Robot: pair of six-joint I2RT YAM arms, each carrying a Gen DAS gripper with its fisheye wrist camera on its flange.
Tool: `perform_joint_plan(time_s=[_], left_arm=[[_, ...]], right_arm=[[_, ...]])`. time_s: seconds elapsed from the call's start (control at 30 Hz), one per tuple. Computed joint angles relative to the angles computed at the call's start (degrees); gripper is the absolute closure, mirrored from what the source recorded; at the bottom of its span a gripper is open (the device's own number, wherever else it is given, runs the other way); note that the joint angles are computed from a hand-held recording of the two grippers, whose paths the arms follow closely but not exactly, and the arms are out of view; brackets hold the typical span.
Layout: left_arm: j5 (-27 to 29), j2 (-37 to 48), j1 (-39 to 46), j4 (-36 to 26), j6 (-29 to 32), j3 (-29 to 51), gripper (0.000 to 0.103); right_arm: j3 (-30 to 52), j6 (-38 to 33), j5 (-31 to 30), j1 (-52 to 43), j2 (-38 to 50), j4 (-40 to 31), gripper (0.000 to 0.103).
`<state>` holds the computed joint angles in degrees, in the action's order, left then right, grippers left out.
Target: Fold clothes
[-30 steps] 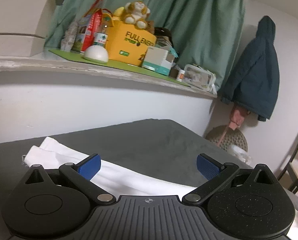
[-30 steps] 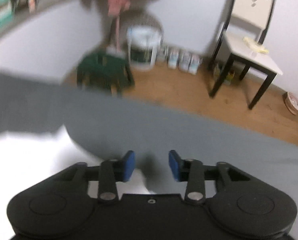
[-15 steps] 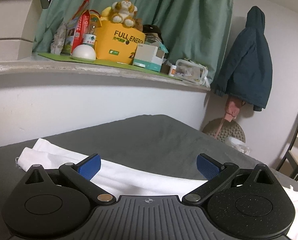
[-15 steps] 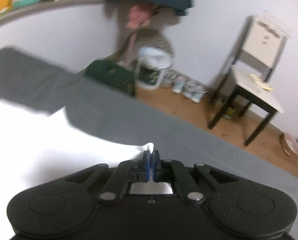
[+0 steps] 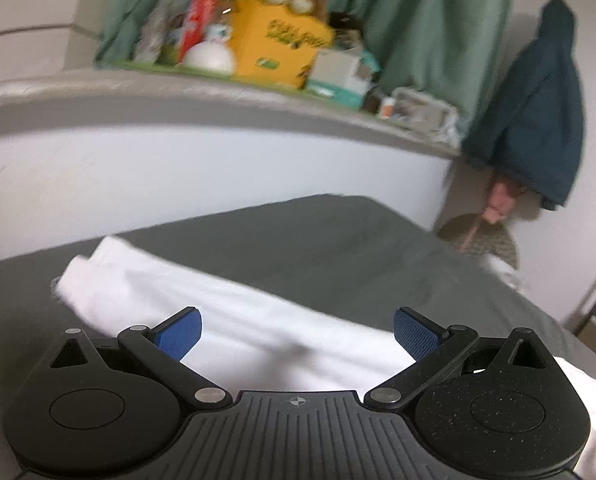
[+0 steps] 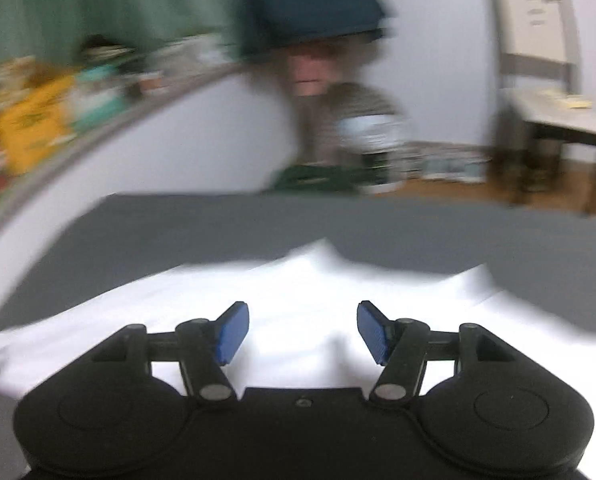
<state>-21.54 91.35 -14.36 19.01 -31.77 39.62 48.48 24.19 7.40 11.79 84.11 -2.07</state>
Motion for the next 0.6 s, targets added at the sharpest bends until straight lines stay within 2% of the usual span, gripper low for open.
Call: perform_joint_plan(time_s=[0.07,0.13,0.17,0.27,0.3,0.33,0.37,0.4,0.43,0.47,0.53,0.6], left_arm=[[0.5,-0.8,1.4,-2.9,-2.5,0.3,0.001],[0.0,-1.7,2.9,-5.7,-4.2,0.3,0.001],[-0.7,-2.1,3.7,-6.8,-4.7,0.2,0.001],[-1.8,-3.9,6.8,-10.0,-6.2,-1.1,0.001],[-1.5,-4.5,8.4,-10.5,-6.9,-1.8,0.001],[-0.9,-5.1,10.2,-10.9,-7.3,-2.5,0.001],[0.1,-5.5,12.1,-11.0,-7.6,-3.1,0.001],[0.7,-6.1,13.8,-11.0,-7.4,-3.6,0.001],[1.2,-6.8,15.5,-10.1,-6.8,-4.3,0.001],[2.5,-7.6,17.2,-7.9,-5.6,-5.5,0.001],[6.7,-7.5,21.0,-1.4,-0.2,-7.3,0.001],[9.6,-4.5,23.7,2.7,6.3,-6.6,0.001]], right_arm=[[-0.7,3.7,3.8,8.6,3.3,4.9,0.044],[1.8,6.3,8.7,14.8,9.7,7.9,0.044],[5.3,6.9,11.5,17.9,13.9,6.7,0.044],[18.8,5.8,23.3,24.9,25.7,-4.7,0.039],[20.8,5.8,24.6,25.7,26.6,-7.2,0.042],[21.0,7.3,24.3,26.2,25.0,-9.0,0.049],[20.8,8.8,23.7,26.6,23.1,-10.3,0.049],[17.8,9.3,23.7,27.8,19.1,-9.3,0.045],[14.2,9.5,23.9,29.3,14.7,-7.8,0.036],[11.1,9.8,24.2,30.8,10.4,-6.7,0.033],[4.9,10.8,27.0,36.1,2.4,-7.2,0.027],[-0.2,13.9,29.9,42.0,-5.2,-9.6,0.027]])
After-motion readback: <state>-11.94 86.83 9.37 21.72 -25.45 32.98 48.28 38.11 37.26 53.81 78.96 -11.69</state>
